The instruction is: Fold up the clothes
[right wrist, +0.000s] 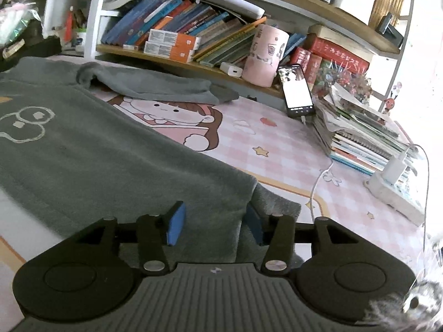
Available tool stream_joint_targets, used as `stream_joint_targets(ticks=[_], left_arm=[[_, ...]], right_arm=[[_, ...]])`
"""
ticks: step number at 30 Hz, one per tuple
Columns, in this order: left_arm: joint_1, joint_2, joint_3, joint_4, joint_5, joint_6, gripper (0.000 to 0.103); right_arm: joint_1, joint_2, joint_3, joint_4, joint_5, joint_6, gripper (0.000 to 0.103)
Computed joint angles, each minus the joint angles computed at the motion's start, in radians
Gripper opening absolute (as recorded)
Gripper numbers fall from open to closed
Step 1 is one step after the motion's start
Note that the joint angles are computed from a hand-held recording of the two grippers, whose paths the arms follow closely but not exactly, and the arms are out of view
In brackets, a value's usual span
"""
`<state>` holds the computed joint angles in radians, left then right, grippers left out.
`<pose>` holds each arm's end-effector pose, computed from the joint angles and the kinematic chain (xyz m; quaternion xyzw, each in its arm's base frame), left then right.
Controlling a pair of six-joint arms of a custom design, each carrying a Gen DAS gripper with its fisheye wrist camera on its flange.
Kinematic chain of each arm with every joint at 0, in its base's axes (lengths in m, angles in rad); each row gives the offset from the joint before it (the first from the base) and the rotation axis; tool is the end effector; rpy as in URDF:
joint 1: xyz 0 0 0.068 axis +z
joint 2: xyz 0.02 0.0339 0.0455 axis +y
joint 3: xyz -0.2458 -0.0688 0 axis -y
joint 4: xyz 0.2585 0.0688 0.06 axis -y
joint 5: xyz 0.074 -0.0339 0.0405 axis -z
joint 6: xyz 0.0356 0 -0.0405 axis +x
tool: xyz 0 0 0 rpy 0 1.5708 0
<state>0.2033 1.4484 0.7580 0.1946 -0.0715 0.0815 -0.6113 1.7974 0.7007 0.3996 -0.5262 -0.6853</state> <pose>0.3166 0.0679 0.1870 -0.0705 0.8557 0.1030 0.5021 0.2780 -0.1730 0.0831 -0.1423 0.8702 -0.0588 0.4679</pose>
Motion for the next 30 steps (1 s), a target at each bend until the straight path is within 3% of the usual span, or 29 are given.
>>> stream_joint_targets(ticks=[3, 9, 12, 15, 18, 22, 27, 30], left_arm=[[0.009, 0.072, 0.087, -0.074, -0.006, 0.008, 0.055], [0.004, 0.105, 0.193, -0.114, 0.0, 0.073, 0.052], [0.019, 0.146, 0.307, -0.165, 0.075, 0.069, 0.052], [0.066, 0.311, 0.57, -0.361, 0.223, -0.022, 0.052], [0.123, 0.537, 0.887, -0.597, 0.385, -0.19, 0.05], [0.186, 0.755, 1.137, -0.733, 0.674, -0.402, 0.05], [0.184, 0.83, 1.194, -0.699, 0.692, -0.541, 0.05], [0.18, 0.828, 1.199, -0.683, 0.603, -0.598, 0.05]], right_arm=[[-0.005, -0.001, -0.006, 0.0, -0.012, -0.003, 0.047], [-0.007, -0.009, -0.005, -0.023, -0.035, -0.013, 0.048], [0.005, -0.001, 0.002, -0.024, -0.024, -0.012, 0.049], [0.01, 0.008, 0.004, -0.016, -0.023, -0.008, 0.05], [0.0, 0.017, 0.013, -0.023, -0.041, -0.001, 0.05], [-0.009, 0.028, 0.023, -0.03, -0.059, 0.014, 0.051], [-0.01, 0.035, 0.032, -0.036, -0.066, 0.016, 0.051], [-0.011, 0.037, 0.033, -0.037, -0.07, 0.016, 0.051]])
